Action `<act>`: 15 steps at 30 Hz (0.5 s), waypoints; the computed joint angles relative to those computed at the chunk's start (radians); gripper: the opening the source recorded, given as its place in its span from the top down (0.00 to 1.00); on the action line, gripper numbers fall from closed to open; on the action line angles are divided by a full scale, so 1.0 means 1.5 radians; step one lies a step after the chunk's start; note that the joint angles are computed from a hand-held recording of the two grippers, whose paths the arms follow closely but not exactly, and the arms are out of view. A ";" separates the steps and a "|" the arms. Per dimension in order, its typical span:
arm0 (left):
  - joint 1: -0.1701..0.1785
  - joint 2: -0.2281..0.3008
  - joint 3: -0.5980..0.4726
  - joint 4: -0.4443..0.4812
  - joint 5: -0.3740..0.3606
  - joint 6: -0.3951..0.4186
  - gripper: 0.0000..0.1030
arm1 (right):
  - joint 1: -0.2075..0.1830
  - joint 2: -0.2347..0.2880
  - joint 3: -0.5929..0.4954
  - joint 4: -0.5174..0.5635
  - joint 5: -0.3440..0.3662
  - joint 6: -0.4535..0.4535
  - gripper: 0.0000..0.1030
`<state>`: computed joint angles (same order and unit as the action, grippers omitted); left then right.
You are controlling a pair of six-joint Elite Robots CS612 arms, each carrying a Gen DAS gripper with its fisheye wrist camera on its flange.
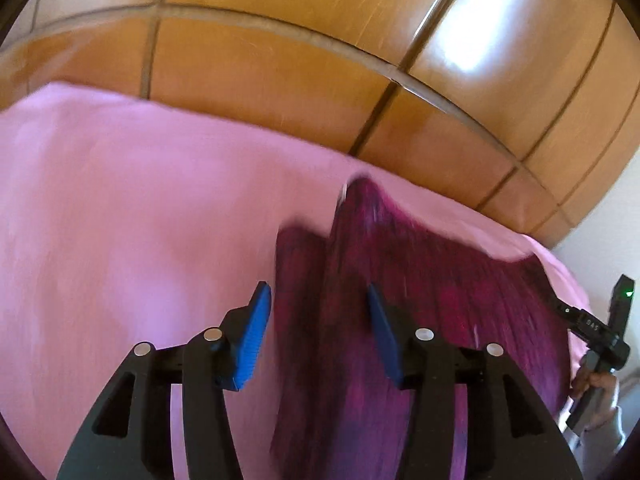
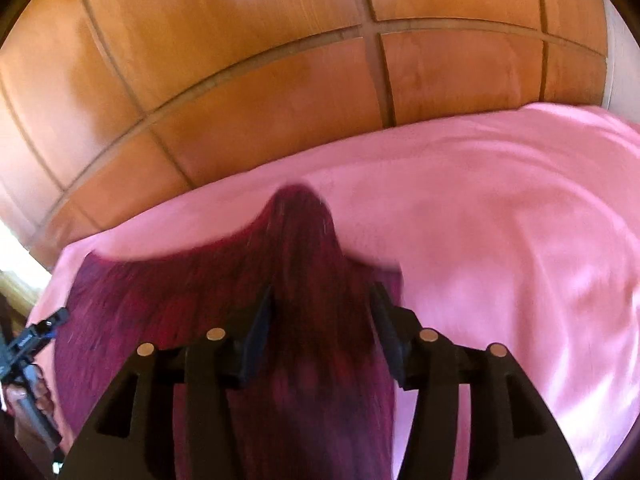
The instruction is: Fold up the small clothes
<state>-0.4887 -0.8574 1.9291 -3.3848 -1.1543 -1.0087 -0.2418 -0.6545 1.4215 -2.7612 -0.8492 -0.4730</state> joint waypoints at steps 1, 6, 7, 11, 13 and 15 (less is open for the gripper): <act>-0.010 0.000 0.021 -0.031 -0.002 -0.010 0.48 | -0.011 -0.008 0.019 0.006 0.020 -0.014 0.49; -0.062 0.010 0.105 -0.155 -0.001 -0.082 0.37 | -0.065 -0.052 0.110 0.083 0.079 -0.127 0.49; -0.067 0.014 0.109 -0.167 -0.006 -0.089 0.37 | -0.070 -0.057 0.123 0.094 0.079 -0.146 0.50; -0.074 0.030 0.109 -0.195 -0.018 -0.102 0.46 | -0.076 -0.059 0.149 0.082 0.069 -0.153 0.74; -0.064 0.038 0.100 -0.218 -0.063 -0.088 0.81 | -0.076 -0.063 0.156 0.075 0.070 -0.139 0.86; -0.068 0.025 0.100 -0.195 -0.049 -0.072 0.89 | -0.077 -0.070 0.161 0.065 0.081 -0.128 0.88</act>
